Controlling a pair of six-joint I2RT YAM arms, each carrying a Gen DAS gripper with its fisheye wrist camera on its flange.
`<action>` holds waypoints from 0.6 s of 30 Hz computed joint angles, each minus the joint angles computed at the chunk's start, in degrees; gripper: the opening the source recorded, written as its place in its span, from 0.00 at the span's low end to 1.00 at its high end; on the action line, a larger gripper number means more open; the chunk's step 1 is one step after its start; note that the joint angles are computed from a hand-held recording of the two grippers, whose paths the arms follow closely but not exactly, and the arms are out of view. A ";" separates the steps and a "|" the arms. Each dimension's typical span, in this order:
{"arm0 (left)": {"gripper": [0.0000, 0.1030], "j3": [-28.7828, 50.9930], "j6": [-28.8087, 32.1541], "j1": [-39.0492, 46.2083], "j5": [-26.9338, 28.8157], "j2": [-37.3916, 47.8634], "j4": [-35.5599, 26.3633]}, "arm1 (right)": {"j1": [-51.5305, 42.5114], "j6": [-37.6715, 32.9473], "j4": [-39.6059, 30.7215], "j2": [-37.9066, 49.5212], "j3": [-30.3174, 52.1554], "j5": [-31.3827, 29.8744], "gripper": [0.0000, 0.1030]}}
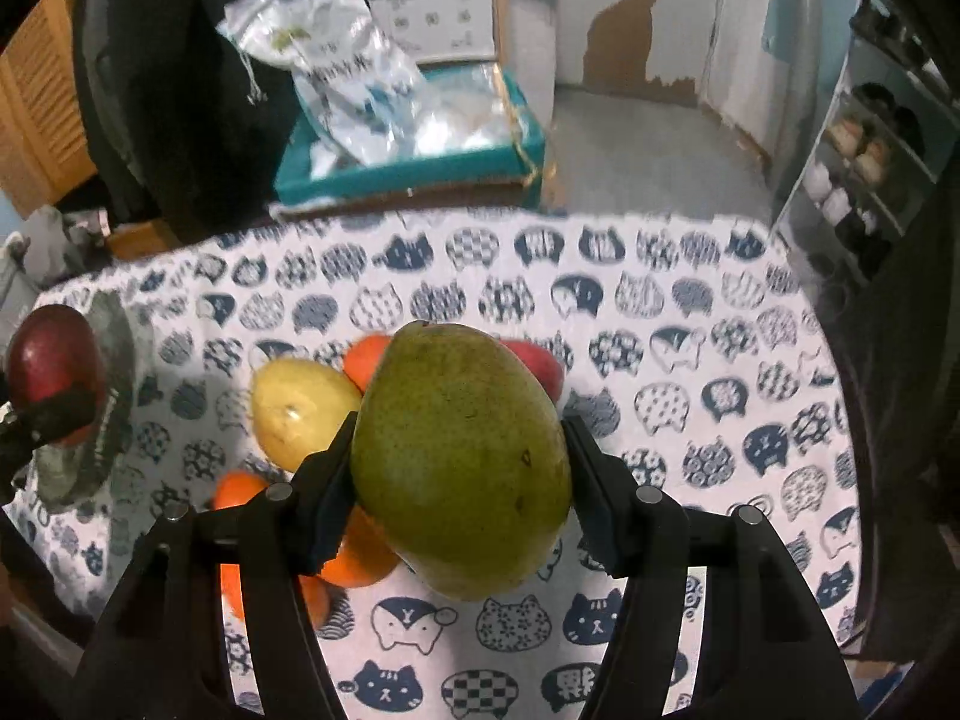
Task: Organize fruits
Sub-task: 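Lift the red apple with the left tool while the right tool carries the pear toward the bowl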
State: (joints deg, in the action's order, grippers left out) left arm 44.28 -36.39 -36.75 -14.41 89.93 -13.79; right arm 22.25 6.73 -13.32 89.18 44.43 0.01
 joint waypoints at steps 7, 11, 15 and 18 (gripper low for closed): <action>0.72 -2.23 -0.60 -0.69 -3.40 -9.57 -3.96 | 3.44 1.69 -2.74 -6.11 2.04 0.99 0.61; 0.72 -3.52 -1.25 -1.97 -6.48 -14.58 -6.70 | 6.18 2.26 -3.90 -8.67 3.20 2.18 0.61; 0.72 -4.94 -1.34 -1.98 -8.37 -20.06 -9.35 | 8.54 2.98 -4.59 -10.51 4.25 3.07 0.61; 0.72 -5.66 -1.41 -1.84 -9.51 -23.60 -11.50 | 10.32 3.39 -5.08 -11.58 5.13 3.80 0.61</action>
